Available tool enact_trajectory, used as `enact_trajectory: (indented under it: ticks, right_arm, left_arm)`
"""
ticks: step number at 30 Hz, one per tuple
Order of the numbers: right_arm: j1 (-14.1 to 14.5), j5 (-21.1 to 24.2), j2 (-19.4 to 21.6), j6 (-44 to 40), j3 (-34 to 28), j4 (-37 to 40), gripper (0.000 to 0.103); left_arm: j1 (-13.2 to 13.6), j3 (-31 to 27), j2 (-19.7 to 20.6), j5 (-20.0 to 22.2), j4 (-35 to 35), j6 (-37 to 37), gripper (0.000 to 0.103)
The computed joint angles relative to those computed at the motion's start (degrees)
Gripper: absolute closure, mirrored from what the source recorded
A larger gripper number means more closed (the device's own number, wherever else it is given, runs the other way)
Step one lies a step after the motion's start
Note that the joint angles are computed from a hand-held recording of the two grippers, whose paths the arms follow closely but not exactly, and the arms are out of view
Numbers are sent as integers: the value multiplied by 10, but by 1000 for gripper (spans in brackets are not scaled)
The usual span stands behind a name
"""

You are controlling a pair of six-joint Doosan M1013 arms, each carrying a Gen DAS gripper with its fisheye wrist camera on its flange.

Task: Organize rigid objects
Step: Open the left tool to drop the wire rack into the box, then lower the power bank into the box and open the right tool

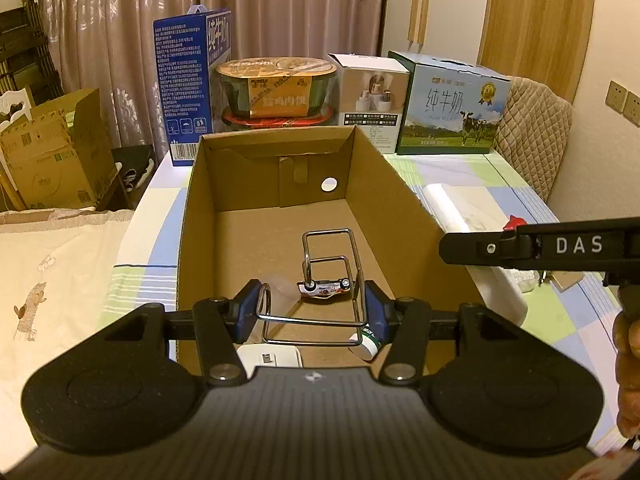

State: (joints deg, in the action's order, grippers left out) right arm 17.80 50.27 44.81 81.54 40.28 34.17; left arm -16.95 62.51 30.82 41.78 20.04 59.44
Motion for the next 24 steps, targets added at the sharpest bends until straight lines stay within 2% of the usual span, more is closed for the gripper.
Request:
enact_trajectory:
  ticks: [4,7,12,24]
  right_arm:
    - [0,-1,0,-1,0,0,65]
    - [0,-1,0,0,1,0,66]
    - [0,-5,-2,7,4,-5,65]
    - [6,-10,-12,24,16,-24,65]
  left_arm:
    - [2,-11,7,11,-22,15,54]
    - [-1,-5,4,6,3,-13,43]
    - [3,8,-8,-5,24,-46,43]
    - [8,28,-24,-21,29,-54,41]
